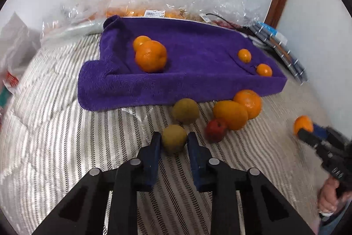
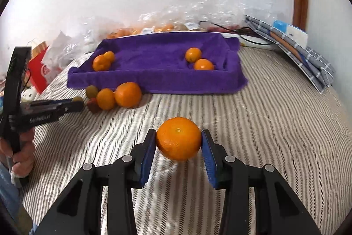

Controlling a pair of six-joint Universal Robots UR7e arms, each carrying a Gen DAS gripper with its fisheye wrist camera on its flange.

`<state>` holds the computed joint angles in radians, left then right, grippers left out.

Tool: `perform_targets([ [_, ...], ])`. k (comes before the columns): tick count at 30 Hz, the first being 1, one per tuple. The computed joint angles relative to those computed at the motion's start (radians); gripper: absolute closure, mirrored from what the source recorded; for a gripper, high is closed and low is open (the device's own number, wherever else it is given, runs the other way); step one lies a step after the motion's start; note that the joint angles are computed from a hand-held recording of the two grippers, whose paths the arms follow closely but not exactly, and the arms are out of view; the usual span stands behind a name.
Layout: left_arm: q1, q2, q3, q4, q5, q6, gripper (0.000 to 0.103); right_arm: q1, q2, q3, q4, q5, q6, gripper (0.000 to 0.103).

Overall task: Organize fruits
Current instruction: 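Grasp a large orange with the right gripper while the left gripper grasps a green-yellow fruit, then carry the held orange and green-yellow fruit onto the purple towel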

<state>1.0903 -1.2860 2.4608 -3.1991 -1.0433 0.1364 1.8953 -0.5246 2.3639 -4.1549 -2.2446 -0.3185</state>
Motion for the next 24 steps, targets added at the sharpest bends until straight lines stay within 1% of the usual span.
perform_targets([
  [1,0.016,-0.011,-0.002,-0.003,-0.033,0.001,0.080,0.001,0.000,0.000,0.008,0.005,-0.003,0.062],
  [2,0.036,-0.028,0.003,-0.027,-0.082,0.003,0.080,0.002,0.001,-0.002,0.014,0.008,-0.004,0.062],
  [4,0.066,-0.038,0.010,-0.081,-0.140,0.002,0.080,0.002,0.001,-0.001,0.015,0.015,-0.007,0.062],
  [7,0.086,-0.042,0.009,-0.104,-0.171,-0.010,0.080,-0.005,0.002,0.011,-0.021,0.039,-0.012,0.062],
  [11,0.084,-0.046,0.015,-0.111,-0.187,0.008,0.080,-0.022,-0.006,0.028,-0.050,0.076,-0.003,0.062],
  [16,0.095,-0.053,0.024,-0.159,-0.181,-0.010,0.080,-0.039,-0.018,0.040,-0.057,0.101,0.016,0.062],
  [18,0.083,-0.051,0.032,-0.183,-0.142,-0.030,0.080,-0.043,-0.024,0.044,-0.057,0.098,0.028,0.062],
  [19,0.080,-0.066,0.042,-0.183,-0.128,-0.046,0.080,-0.045,-0.030,0.048,-0.053,0.100,0.032,0.062],
  [22,0.065,-0.118,0.061,-0.152,-0.127,-0.115,0.080,-0.031,-0.051,0.045,-0.028,0.061,0.019,0.062],
  [24,0.026,-0.151,0.067,-0.138,-0.086,-0.130,0.080,-0.023,-0.083,0.045,-0.015,0.052,0.005,0.062],
])
